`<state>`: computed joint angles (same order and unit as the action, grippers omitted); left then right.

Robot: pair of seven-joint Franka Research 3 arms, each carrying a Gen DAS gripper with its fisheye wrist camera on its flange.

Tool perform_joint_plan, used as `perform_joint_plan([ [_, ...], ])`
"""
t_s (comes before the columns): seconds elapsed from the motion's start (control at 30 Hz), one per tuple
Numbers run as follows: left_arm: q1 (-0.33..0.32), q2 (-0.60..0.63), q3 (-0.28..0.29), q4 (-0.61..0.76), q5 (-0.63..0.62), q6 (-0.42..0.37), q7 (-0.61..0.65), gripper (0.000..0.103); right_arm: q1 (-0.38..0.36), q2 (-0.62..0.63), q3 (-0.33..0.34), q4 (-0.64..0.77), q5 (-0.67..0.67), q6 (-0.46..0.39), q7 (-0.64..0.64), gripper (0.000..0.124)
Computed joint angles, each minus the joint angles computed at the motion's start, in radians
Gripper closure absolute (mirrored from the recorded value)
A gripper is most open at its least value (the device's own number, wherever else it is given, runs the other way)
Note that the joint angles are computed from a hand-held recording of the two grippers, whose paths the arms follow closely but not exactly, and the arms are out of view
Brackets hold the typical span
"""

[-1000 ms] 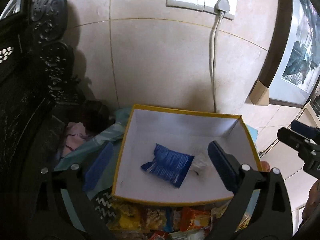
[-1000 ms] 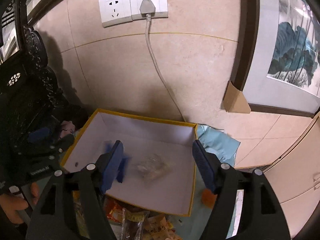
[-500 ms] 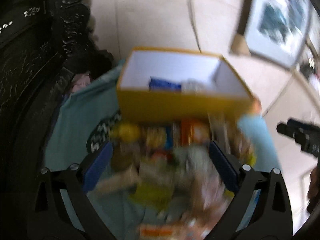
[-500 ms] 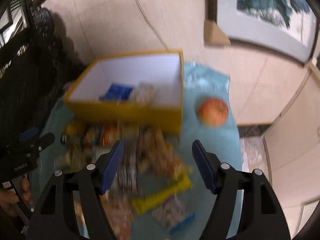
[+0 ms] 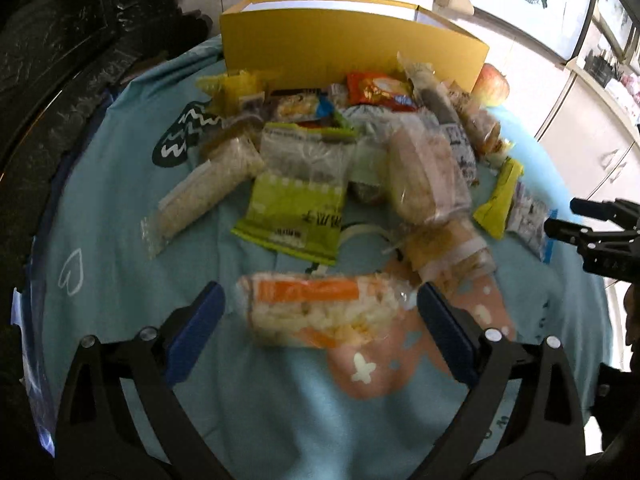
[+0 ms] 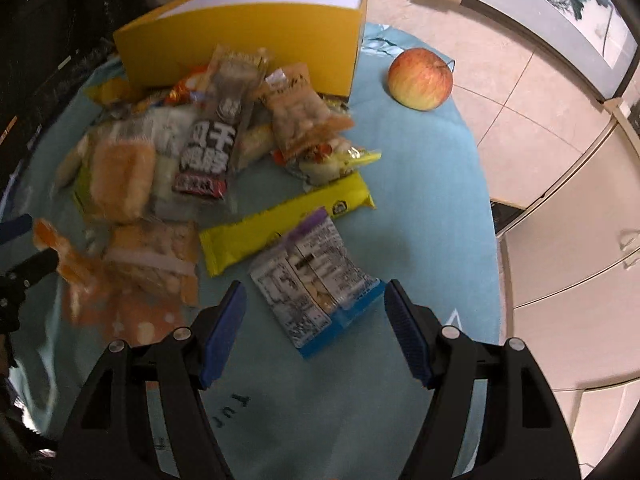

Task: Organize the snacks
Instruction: 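Grasp the orange-striped bread pack with the left tool while the right tool grasps a purple-labelled pack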

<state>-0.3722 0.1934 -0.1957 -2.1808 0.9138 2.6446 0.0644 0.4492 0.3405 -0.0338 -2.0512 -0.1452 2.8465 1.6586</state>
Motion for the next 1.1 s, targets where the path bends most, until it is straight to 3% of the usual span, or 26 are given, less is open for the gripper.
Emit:
perform_joint_plan([
  [0.17, -0.006, 0.028, 0.006, 0.006, 0.006, 0.01, -0.018, 0.005, 0.014, 0.014, -0.023, 0.006, -0.035, 0.014, 0.012, 0.052],
  [0.37, -0.032, 0.082, 0.017, 0.066, 0.02, -0.073, -0.007, 0.005, 0.019, 0.051, -0.032, 0.052, -0.062, -0.009, 0.006, 0.052],
  [0.47, -0.017, 0.119, 0.017, 0.09, -0.033, -0.067, 0.026, 0.005, 0.008, 0.085, -0.021, 0.085, -0.045, -0.038, -0.024, 0.052],
  [0.57, -0.02, 0.14, 0.034, 0.094, -0.057, -0.053, 0.019, 0.002, -0.002, 0.103, -0.016, 0.084, -0.023, -0.002, -0.047, 0.052],
  [0.63, -0.017, 0.133, 0.042, 0.079, -0.057, -0.026, 0.008, 0.004, -0.013, 0.11, -0.001, 0.106, 0.001, -0.046, -0.083, 0.052],
  [0.73, -0.019, 0.107, 0.053, 0.045, -0.026, 0.009, -0.017, 0.016, -0.096, 0.107, 0.094, 0.123, 0.126, -0.105, -0.225, 0.054],
  [0.8, -0.006, 0.091, 0.054, 0.021, -0.027, 0.042, -0.032, 0.018, -0.094, 0.092, 0.102, 0.107, 0.149, -0.094, -0.28, 0.055],
  [0.83, 0.0, 0.086, 0.053, 0.014, -0.033, 0.049, -0.031, 0.018, -0.082, 0.086, 0.092, 0.094, 0.141, -0.069, -0.296, 0.055],
  [0.93, 0.007, 0.095, 0.044, 0.028, -0.062, 0.026, 0.004, 0.015, 0.032, 0.09, -0.029, 0.086, -0.015, -0.022, -0.19, 0.046],
  [0.97, 0.008, 0.101, 0.04, 0.037, -0.076, 0.011, 0.022, 0.014, 0.028, 0.09, -0.026, 0.086, -0.005, -0.019, -0.207, 0.046],
  [1.1, 0.0, 0.113, 0.034, 0.058, -0.102, -0.021, 0.061, 0.01, -0.086, 0.075, 0.103, 0.057, 0.144, -0.018, -0.375, 0.046],
])
